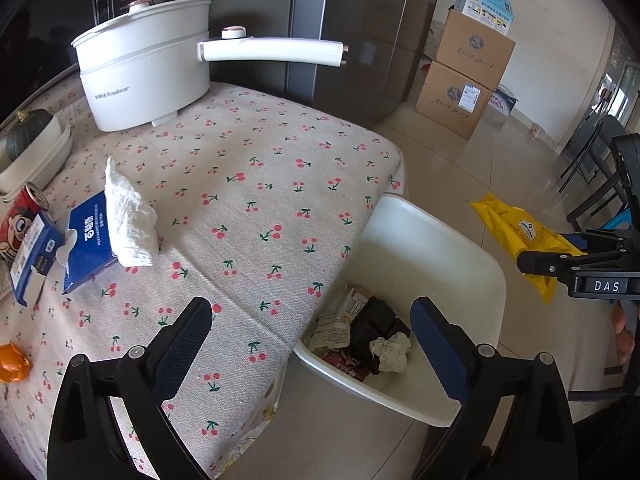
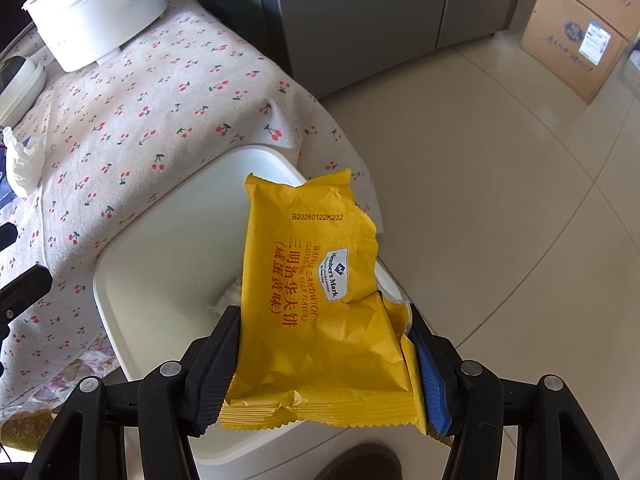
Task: Collect trash
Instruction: 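Open the left tool to drop the wrapper while the right tool releases the yellow packet into the bin, then reach the left tool to the orange peel and grasp it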
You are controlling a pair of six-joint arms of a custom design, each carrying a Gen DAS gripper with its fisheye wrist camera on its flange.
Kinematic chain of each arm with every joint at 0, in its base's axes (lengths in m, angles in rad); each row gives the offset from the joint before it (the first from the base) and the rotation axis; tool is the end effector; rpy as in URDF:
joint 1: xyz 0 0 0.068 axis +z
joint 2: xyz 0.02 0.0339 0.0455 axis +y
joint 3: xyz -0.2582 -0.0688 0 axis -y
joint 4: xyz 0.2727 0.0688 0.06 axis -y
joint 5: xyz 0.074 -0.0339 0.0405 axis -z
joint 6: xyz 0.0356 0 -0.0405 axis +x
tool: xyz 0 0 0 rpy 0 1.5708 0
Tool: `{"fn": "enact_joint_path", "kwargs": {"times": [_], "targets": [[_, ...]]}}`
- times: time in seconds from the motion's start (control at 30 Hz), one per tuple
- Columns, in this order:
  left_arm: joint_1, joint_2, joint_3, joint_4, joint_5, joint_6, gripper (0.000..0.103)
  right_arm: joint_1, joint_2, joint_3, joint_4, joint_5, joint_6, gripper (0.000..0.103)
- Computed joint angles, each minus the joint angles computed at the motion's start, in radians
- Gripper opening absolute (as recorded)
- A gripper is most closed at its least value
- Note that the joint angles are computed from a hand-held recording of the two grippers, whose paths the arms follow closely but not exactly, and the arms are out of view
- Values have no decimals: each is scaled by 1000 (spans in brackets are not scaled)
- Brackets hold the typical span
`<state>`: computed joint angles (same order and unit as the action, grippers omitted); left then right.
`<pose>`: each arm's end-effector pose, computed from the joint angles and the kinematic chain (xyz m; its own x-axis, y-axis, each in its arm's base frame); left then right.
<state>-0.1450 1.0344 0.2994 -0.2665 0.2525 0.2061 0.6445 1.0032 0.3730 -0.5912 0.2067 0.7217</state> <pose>0.1858 -0.0361 0.1057 -0.7599 0.3112 -0.5707 0.4379 0.8939 -0.0957 0.1436 0.0988 0.1167 -0.9152 0.1210 -0.3844 0.0970 0.9920 0.0814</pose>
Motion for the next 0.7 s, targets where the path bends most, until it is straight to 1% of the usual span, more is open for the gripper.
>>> {"fn": "enact_joint_path", "kwargs": {"times": [0.13,0.17,0.23,0.27,0.3,0.47,0.7], "targets": [[99,-43,2,-64,18,64,100,27,52,30,21,2,15,68],[127,-46,5,-77,23,81,100,33,62,37,26,2,20,70],[180,-54,11,-102,33,112,100,44,92,56,30,8,27,79],[208,-56,15,-115,42,128,100,53,106,65,31,15,32,85],[236,-57,20,-127,50,144,100,64,118,74,29,25,37,87],[361,-63,43,-189,85,224,100,97,169,112,28,41,51,89],[531,-34,90,-251,128,332,100,127,225,170,34,48,69,90]]}}
